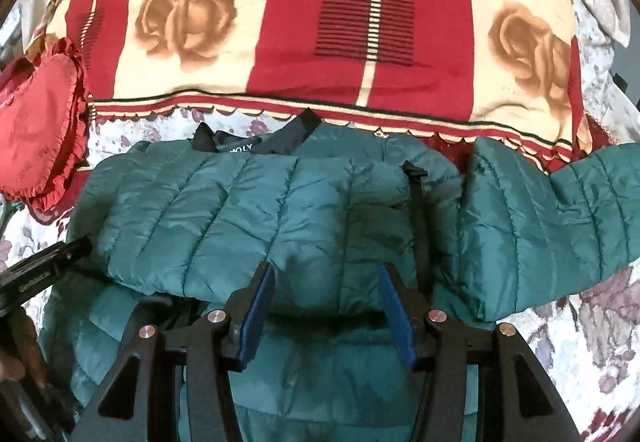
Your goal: Fold large clothes
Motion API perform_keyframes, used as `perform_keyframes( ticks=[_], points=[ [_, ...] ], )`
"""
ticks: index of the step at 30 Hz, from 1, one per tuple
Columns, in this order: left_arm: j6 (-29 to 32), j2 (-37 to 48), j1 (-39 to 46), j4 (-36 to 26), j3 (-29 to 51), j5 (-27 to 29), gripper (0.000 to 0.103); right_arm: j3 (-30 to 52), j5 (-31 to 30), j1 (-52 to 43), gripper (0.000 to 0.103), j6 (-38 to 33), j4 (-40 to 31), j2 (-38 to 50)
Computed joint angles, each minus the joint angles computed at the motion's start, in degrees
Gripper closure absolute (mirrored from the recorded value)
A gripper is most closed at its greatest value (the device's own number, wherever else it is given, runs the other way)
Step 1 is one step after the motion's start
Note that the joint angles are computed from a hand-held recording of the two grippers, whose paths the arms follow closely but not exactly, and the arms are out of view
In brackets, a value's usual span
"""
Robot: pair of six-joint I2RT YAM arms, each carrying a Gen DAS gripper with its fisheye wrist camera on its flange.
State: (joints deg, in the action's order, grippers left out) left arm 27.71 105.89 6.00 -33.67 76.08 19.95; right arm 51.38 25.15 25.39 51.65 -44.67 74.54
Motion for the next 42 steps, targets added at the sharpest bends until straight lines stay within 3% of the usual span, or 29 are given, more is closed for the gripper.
perform_keyframes(
  ticks=[4,15,25,33,42],
  points=[
    [1.9,-4.9,1.5,-0.9,-3.3,2.3,0.035,-1.7,-3.7,-0.6,0.05,1.7,-0.2,0.6],
    [5.6,-15.4,3.6,-2.5,-11.3,6.3,0.035,-3.5,1.6,10.7,0.043,11.6,-8.5,-8.8],
    [6.2,-18.8,3.4,-5.6,-13.4,8.5,0.035,-3.3,5.9,15.7,0.037,18.5,-15.9,-14.0],
    [1.8,-19.1,-1.5,-3.2,-14.7,6.8,0.035,-4.2,6.0,11.7,0.036,16.7,-18.3,-18.4],
    [-1.4,-16.1,-6.1,1.1,-14.3,2.3,0.035,-6.0,4.2,7.1,0.036,11.3,-14.1,-19.5]
  ],
)
